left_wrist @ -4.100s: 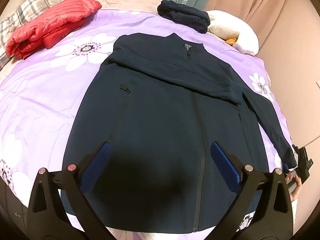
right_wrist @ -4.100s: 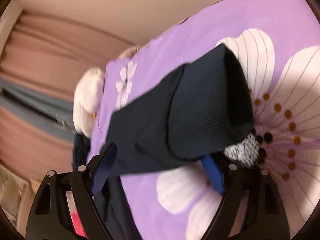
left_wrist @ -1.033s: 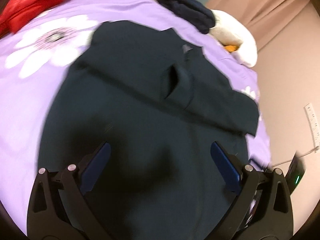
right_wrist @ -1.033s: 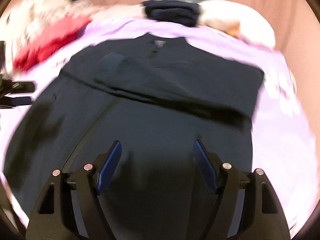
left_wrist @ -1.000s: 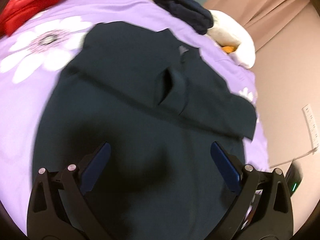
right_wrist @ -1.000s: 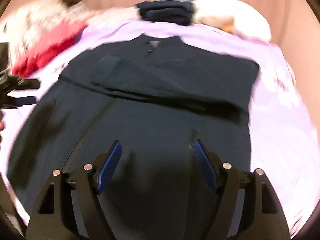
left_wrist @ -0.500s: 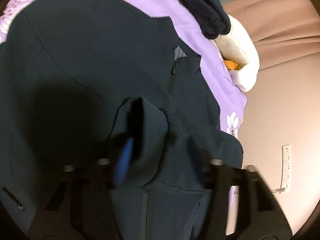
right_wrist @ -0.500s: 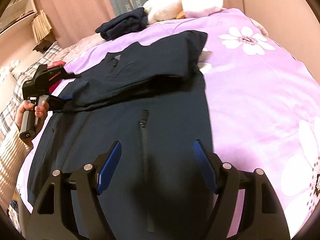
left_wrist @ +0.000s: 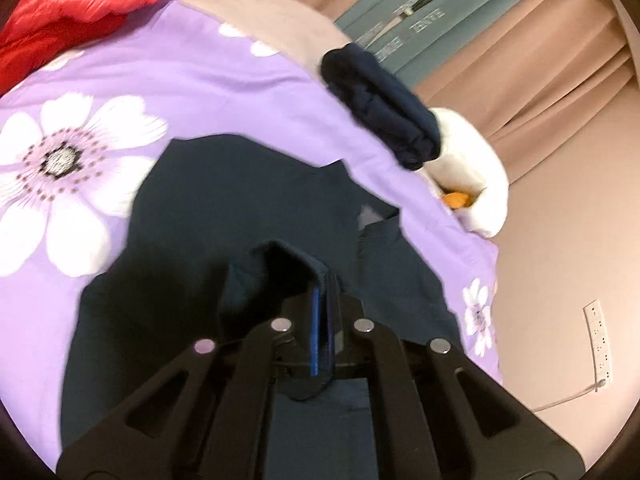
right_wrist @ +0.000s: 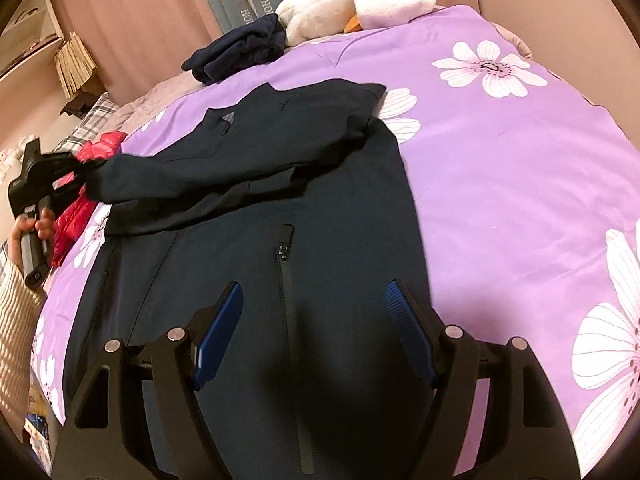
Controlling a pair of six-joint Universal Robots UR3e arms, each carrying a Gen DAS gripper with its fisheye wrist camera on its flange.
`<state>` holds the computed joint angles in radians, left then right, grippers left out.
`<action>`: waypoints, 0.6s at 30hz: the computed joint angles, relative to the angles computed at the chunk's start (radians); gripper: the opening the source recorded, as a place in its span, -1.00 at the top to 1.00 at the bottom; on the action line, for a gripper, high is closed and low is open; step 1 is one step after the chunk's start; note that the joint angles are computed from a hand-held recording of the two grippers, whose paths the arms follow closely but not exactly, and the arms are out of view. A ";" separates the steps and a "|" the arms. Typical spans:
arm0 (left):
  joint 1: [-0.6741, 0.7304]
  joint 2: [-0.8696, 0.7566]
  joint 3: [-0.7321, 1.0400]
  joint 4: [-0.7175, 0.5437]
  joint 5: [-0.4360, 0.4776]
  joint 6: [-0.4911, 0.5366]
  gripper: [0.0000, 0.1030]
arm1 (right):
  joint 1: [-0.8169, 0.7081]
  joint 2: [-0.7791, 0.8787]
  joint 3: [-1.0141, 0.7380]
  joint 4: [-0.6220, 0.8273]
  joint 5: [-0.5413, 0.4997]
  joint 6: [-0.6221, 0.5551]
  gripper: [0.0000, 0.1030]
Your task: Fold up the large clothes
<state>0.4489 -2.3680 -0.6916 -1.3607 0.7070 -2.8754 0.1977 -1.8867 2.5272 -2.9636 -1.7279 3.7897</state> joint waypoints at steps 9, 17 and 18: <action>0.052 0.036 -0.127 -0.029 0.130 0.143 -0.35 | -0.133 -0.088 0.000 0.074 0.108 -0.073 -0.45; 0.104 0.125 -0.140 -0.155 0.007 0.244 -0.34 | -0.448 -0.023 -0.015 -0.002 0.475 -0.159 -0.45; 0.097 0.130 -0.141 -0.159 -0.006 0.247 -0.34 | -0.470 0.032 -0.042 -0.030 0.505 -0.154 -0.45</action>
